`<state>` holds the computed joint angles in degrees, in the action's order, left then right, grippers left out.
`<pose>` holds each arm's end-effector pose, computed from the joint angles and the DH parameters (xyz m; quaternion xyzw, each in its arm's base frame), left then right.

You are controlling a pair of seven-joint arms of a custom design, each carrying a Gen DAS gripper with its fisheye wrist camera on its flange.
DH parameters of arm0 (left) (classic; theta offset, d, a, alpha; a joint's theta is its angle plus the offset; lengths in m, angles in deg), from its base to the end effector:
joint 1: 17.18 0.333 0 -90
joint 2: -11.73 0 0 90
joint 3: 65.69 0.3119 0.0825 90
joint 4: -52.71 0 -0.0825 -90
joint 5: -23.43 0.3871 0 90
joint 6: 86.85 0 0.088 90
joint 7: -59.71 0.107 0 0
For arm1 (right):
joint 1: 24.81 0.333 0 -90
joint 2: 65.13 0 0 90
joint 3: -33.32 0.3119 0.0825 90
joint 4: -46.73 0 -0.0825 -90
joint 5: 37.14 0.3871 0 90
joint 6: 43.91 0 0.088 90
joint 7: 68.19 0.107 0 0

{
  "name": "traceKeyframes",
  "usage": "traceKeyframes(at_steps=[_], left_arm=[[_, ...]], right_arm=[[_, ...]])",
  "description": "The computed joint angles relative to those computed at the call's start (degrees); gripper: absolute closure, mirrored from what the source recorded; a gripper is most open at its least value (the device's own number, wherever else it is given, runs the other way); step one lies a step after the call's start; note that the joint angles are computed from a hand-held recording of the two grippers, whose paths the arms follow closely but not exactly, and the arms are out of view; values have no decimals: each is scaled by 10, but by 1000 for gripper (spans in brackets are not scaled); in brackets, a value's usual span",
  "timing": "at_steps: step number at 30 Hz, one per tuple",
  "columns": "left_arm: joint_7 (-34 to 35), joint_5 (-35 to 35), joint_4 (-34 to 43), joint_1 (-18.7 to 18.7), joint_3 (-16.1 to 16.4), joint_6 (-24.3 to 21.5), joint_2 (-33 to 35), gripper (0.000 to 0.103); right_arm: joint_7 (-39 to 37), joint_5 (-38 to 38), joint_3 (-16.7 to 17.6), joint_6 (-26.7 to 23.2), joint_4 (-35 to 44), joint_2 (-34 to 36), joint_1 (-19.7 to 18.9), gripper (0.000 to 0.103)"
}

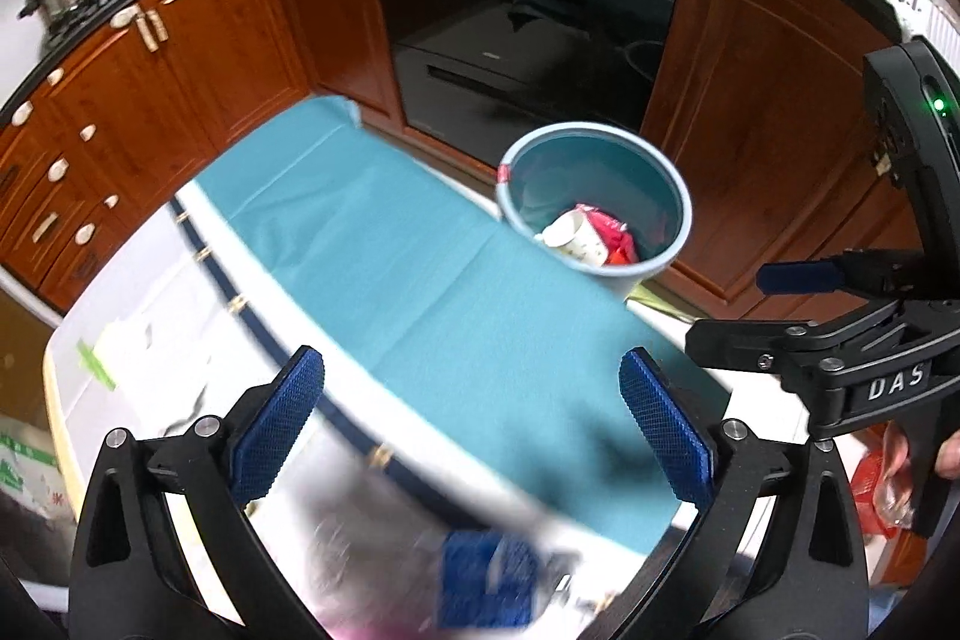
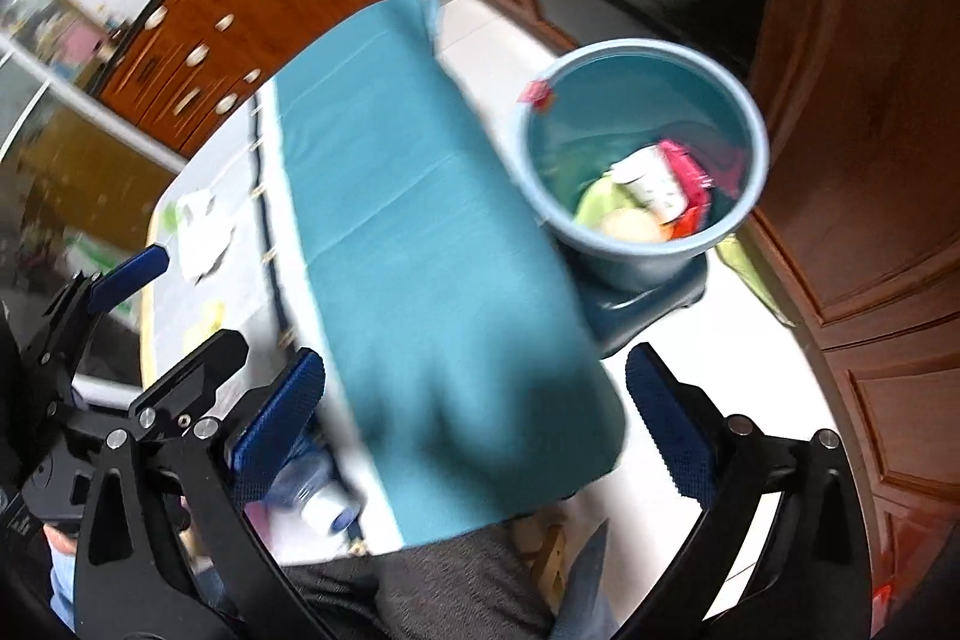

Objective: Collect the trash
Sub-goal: 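Return both tools to the table toward the snack box and bottle, then grasp the plastic water bottle with the right tool while the left tool grasps the pink snack box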

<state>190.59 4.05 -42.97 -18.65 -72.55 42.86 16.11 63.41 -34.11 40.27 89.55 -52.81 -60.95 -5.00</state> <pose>0.6236 -0.0973 0.6037 -0.3994 0.8673 -0.2589 0.1457 0.5632 0.2824 0.5775 -0.5781 0.7740 -0.0212 0.2573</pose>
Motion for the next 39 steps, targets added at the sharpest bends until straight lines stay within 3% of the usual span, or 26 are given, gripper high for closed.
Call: traceKeyframes(at_steps=[14,21,34,39], left_arm=[[24,-13,-164,81,50,25,-112,4],[45,-16,-207,122,74,24,-135,4],[160,-74,-212,176,111,-44,-133,4],[200,-83,-209,190,116,-84,-122,4]], right_arm=[[-39,20,42,-18,62,59,52,7],[-62,20,50,-60,109,104,66,7],[-86,4,58,-136,258,234,85,7],[-82,-15,51,-129,272,249,97,7]])
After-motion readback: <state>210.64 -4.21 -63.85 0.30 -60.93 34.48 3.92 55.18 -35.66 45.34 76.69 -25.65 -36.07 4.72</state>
